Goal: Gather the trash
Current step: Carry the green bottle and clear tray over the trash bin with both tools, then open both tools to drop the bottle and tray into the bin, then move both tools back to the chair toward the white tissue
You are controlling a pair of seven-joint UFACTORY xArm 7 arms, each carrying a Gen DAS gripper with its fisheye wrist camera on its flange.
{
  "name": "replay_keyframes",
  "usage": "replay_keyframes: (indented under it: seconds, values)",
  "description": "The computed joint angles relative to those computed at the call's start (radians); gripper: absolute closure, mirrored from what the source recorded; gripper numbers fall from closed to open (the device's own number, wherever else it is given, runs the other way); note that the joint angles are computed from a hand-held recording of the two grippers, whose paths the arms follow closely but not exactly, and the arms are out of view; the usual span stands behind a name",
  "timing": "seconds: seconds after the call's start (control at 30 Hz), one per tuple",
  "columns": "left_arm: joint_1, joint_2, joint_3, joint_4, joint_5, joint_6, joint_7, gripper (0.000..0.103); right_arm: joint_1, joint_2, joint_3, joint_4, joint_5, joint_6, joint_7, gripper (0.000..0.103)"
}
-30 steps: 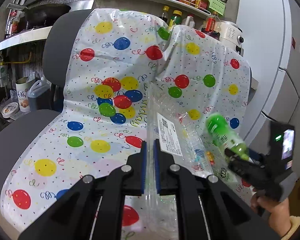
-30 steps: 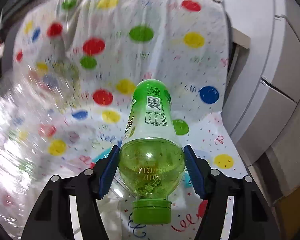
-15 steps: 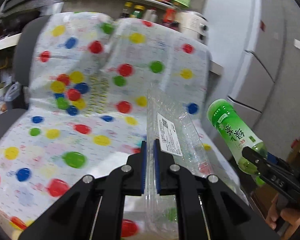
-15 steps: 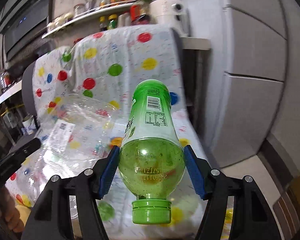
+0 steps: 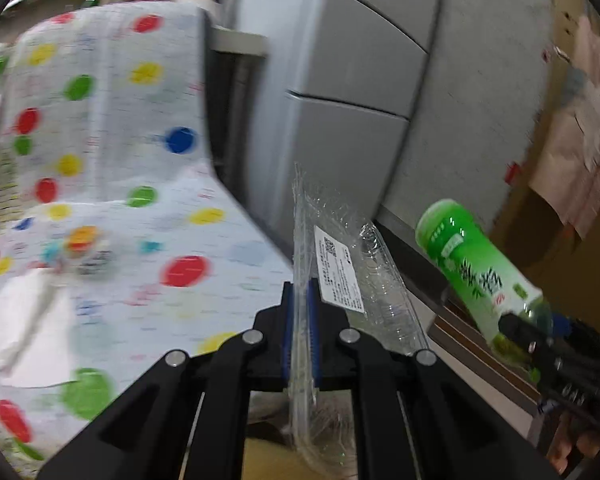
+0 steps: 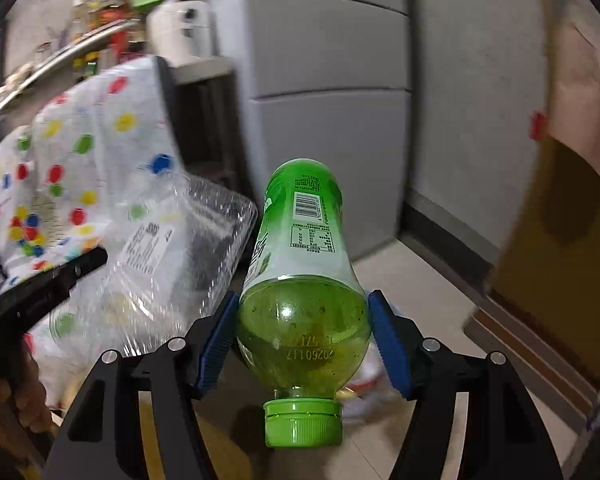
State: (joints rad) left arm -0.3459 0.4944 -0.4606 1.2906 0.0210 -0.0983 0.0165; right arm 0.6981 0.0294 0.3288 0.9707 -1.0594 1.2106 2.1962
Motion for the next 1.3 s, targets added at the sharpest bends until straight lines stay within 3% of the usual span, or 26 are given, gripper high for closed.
replay_keyframes:
  seconds: [0.1, 0.23, 0.4, 0.43, 0.53, 0.63, 0.77, 0.9, 1.13, 1.3]
  values:
    - [-0.126, 0.069, 0.089, 0.104, 0.004, 0.049, -0.016, 0.098, -0.016, -0.042, -0.005, -0.095, 0.035, -0.055, 0.062, 0.037]
    - [-0.23, 0.167, 0.161, 0.255, 0.003, 0.113, -0.031, 0.098, -0.066, -0.058, -0.024, -0.17, 0.01, -0.152, 0.118, 0.037]
    - [-0.289, 0.274, 0.196, 0.438, 0.001, 0.211, -0.032, 0.094, -0.146, -0.072, -0.056, -0.236, -0.078, -0.296, 0.204, 0.035]
    - [-0.288, 0.3, 0.184, 0.481, -0.003, 0.234, -0.021, 0.091, -0.162, -0.074, -0.063, -0.246, -0.104, -0.321, 0.22, 0.034]
    - [-0.325, 0.352, 0.22, 0.571, -0.009, 0.266, -0.034, 0.053, -0.204, -0.085, -0.077, -0.268, -0.17, -0.375, 0.253, 0.028]
    - [-0.326, 0.366, 0.226, 0.597, -0.02, 0.281, -0.039, 0.052, -0.221, -0.099, -0.07, -0.277, -0.171, -0.37, 0.259, 0.028]
    - [-0.307, 0.302, 0.244, 0.504, -0.022, 0.232, -0.048, 0.052, -0.214, -0.114, -0.042, -0.264, -0.136, -0.321, 0.227, 0.028]
    - [-0.274, 0.179, 0.271, 0.332, -0.015, 0.176, -0.075, 0.052, -0.185, -0.113, -0.008, -0.216, -0.105, -0.245, 0.167, 0.028]
    - [-0.156, -0.052, 0.267, 0.012, -0.008, 0.08, -0.085, 0.052, -0.118, -0.023, 0.01, -0.028, -0.171, -0.174, 0.051, 0.028]
    - [-0.242, -0.185, 0.476, -0.16, 0.03, -0.001, -0.168, 0.052, -0.059, 0.122, -0.035, 0.171, -0.239, -0.201, -0.069, 0.028]
